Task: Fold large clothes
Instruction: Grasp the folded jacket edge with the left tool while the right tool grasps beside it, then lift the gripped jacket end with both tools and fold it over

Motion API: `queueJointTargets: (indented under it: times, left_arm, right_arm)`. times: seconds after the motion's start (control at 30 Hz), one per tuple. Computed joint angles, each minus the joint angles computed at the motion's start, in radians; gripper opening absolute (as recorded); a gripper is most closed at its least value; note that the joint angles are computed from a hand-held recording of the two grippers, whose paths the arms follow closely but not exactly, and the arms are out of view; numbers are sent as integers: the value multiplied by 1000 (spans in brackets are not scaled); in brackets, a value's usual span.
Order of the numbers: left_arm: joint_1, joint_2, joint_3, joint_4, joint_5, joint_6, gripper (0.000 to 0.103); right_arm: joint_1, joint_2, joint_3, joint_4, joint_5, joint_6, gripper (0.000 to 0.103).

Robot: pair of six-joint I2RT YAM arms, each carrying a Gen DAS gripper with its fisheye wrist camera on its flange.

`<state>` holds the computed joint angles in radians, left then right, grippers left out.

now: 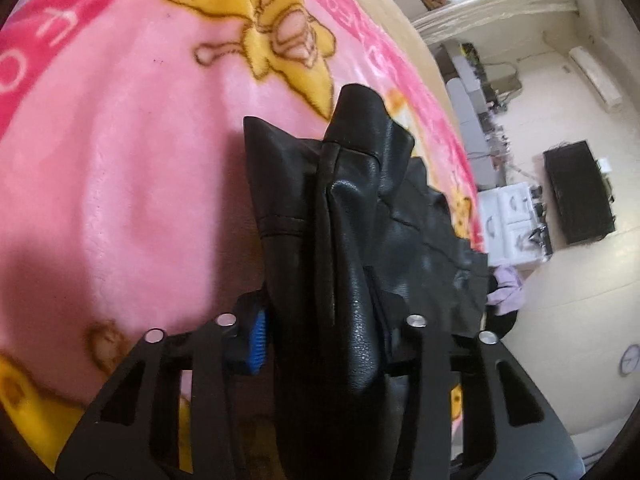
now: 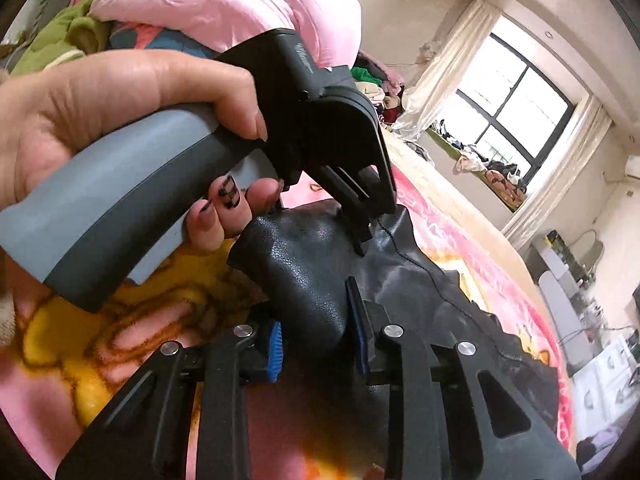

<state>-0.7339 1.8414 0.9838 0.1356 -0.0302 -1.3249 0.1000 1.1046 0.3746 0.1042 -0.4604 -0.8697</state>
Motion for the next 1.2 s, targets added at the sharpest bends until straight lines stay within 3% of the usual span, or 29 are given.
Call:
queueJointTargets:
  times: [0.13,0.27,0.67,1.2]
  left_arm:
    - [-35,-12,64,-86,-75,27,23]
    - [-77,-18,156,-197,-162,70,21]
    - [-142,46,429,-474,-280,135,21]
    - [-242,375,1157,-987,-406,197,21]
  right_arm:
    - [-35,-18,-8,7,-37,2,24]
    - [-105,-71,2,-60,-117,2,24]
    - [-293,-32,122,-203,-308,-28,23]
    - [-599,49,277,-429,-552,-134,19]
